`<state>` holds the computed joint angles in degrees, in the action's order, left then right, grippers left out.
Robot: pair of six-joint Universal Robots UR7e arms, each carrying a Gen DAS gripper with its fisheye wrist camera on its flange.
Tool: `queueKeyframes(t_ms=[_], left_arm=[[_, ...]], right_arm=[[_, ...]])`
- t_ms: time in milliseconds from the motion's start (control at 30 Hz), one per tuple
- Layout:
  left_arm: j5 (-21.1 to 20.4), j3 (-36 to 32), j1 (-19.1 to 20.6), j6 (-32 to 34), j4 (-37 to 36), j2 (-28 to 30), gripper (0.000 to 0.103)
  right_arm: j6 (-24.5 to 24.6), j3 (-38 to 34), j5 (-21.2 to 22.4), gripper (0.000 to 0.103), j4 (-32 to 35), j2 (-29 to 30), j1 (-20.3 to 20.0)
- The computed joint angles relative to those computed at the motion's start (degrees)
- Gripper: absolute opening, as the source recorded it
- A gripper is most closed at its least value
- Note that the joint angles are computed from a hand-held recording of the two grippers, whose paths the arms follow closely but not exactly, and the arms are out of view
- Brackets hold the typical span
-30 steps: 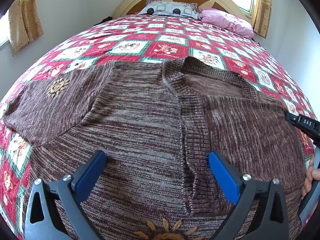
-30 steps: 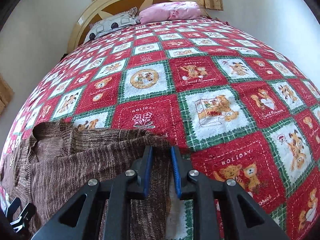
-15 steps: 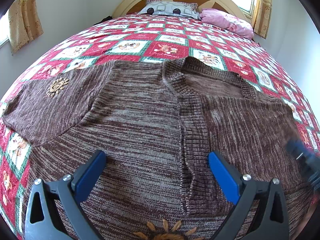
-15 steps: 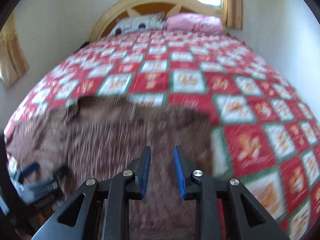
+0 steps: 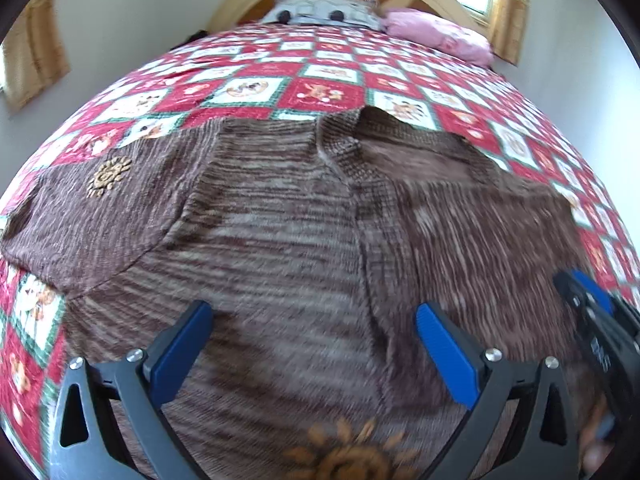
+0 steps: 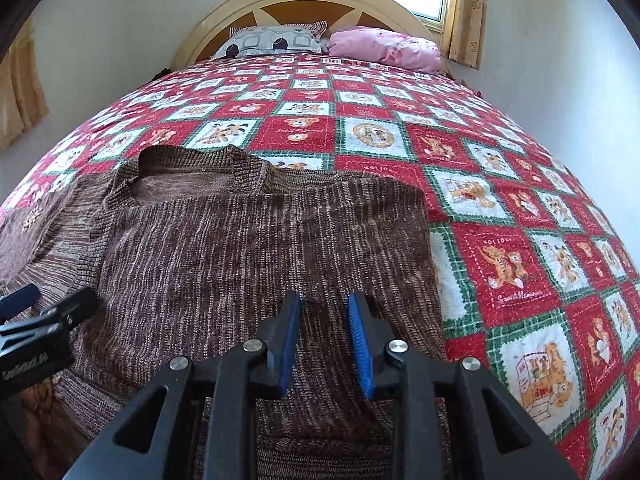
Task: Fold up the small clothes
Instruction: 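Grasp the sweater's other side edge with the left gripper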
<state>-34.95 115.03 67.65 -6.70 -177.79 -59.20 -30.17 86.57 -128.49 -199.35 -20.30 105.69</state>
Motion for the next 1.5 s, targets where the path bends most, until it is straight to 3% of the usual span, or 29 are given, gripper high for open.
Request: queueKeyframes(t_ms=[100,167,267,400,567,700,867,933,1000,1033,1100,1133,1333,1500], left_arm=[[6.74,3.49,-0.97,0.68,-6.13,-2.12,0.103],[11.4,5.25,-0.84,5.77,-15.3,-3.51,0.103],[14.65,5.14,1.18,9.77,-22.68,-6.51,0.103],[14.43,1.66,6.91,3.06,-17.75,-11.78,0.103],[18.54,-3.84,11.81,-0.57,-12.68,-10.85,0.099],[11.18,-5.79,16.66,-10.31,0.1,-12.04,0.092],[12.63,-6.17,16.28,-9.4,-1.6,-10.98,0.091],[13.26,-6.28,16.04,-8.31,-3.51,-10.68,0.082],[13.68,-6.79,16.03,-6.49,-5.02,-10.38,0.056],[13.47,-7.11,16.15,-5.95,-5.35,-10.27,0.048],[12.16,-7.91,16.31,-4.77,-5.99,-10.08,0.013],[9.8,-7.77,16.56,-5.0,-5.55,-10.61,0.011],[11.05,-9.12,15.34,0.31,-9.79,-8.06,0.008],[8.38,-8.68,8.96,18.23,-24.74,-4.31,0.008]], right_arm=[[0.73,0.49,1.01,0.027,0.38,-0.56,-0.32],[1.07,0.66,1.39,0.027,0.52,-0.73,-0.41],[1.36,0.88,1.69,0.027,0.51,-0.85,-0.47],[1.29,0.9,1.65,0.027,0.47,-0.87,-0.47],[1.25,0.88,1.66,0.027,0.49,-0.85,-0.48],[1.26,0.87,1.68,0.027,0.49,-0.84,-0.48],[1.24,0.92,1.78,0.027,0.51,-0.89,-0.53],[1.3,0.94,1.84,0.027,0.54,-0.91,-0.54],[1.29,0.96,1.9,0.027,0.54,-0.92,-0.57],[1.29,0.96,1.9,0.027,0.54,-0.92,-0.57],[1.23,0.95,1.87,0.027,0.52,-0.92,-0.57],[1.21,0.97,1.89,0.027,0.51,-0.93,-0.58],[1.27,1.01,2.0,0.027,0.55,-0.96,-0.6],[1.14,1.02,1.99,0.027,0.47,-0.97,-0.64]])
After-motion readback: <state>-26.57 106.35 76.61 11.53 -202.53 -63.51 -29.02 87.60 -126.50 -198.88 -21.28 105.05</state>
